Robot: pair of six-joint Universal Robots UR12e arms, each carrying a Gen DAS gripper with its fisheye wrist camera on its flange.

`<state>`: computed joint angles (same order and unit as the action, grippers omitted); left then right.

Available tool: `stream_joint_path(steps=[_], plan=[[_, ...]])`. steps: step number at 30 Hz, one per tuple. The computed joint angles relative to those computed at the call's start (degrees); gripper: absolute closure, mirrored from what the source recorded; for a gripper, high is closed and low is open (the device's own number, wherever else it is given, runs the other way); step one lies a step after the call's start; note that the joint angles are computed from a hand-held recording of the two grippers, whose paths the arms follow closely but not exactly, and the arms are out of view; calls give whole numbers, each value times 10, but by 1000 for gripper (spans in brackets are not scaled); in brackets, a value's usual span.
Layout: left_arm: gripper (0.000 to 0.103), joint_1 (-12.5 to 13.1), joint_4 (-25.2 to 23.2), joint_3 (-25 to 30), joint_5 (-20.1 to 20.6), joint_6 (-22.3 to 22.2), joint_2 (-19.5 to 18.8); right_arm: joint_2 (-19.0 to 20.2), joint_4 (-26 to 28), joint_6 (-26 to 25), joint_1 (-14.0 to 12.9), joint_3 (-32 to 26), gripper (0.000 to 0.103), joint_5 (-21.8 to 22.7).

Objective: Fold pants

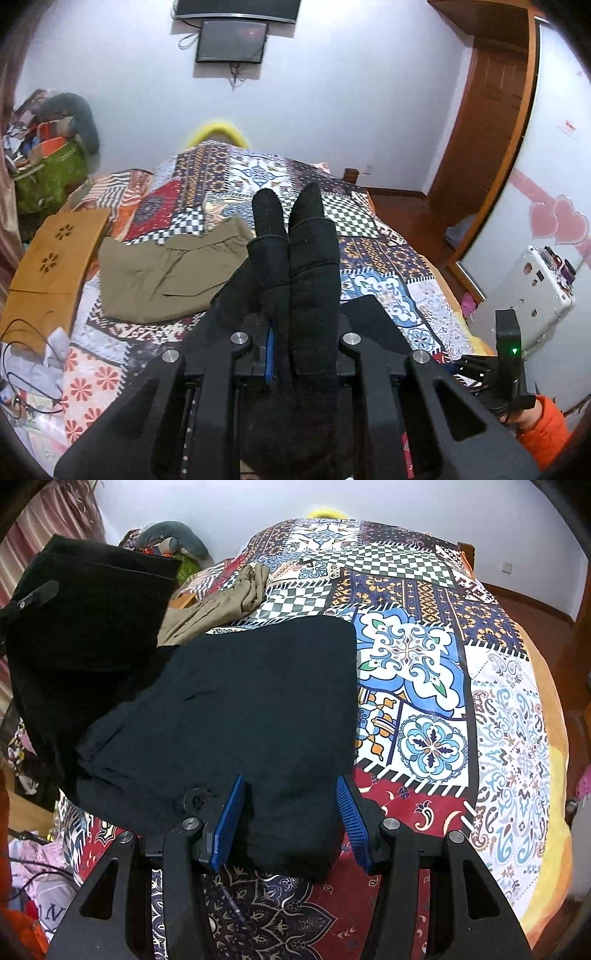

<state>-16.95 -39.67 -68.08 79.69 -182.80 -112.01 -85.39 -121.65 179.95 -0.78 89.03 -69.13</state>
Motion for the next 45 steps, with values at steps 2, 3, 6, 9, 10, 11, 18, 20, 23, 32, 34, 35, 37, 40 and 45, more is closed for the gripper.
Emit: stream_joint_path(steps=[2,3,6,9,10,11,18,20,23,32,34,35,37,40,45], plan=[[87,-3,-6,10,-4,-1,-6,-1,-4,3,-1,4,55,3],[87,-5,-8,15,-8,-2,-9,-1,-6,4,-1,4,55,4],[87,-10,-14,32,-19,2,-18,-2,-10,9,-1,7,55,7],[87,-15,-10,42,-32,11,-24,-2,-12,10,-1,7,54,8],[87,-18,-7,48,-40,15,-27,-1,-12,11,-1,7,53,9],[87,-20,-5,52,-45,18,-30,-1,-13,12,-1,7,53,9],[87,-41,-9,80,-84,49,-54,-2,-16,16,-1,8,53,12],[87,-47,-32,84,-85,66,-61,-3,-14,13,-1,8,53,10],[86,-53,-85,86,-94,91,-67,-10,-12,12,-6,8,53,4],[84,-71,-172,77,-81,148,-67,-49,-29,40,-33,32,53,-48],[83,-73,-192,82,-77,149,-69,-55,-32,47,-37,37,53,-56],[82,-73,-199,84,-75,150,-69,-57,-33,49,-39,38,53,-58],[78,-73,-213,89,-72,150,-70,-60,-35,52,-40,39,53,-64],[50,-63,-225,91,-120,137,-67,-62,-51,58,-41,43,53,-63],[40,-53,-155,74,-138,110,-48,-57,-62,51,-36,37,53,-58]])
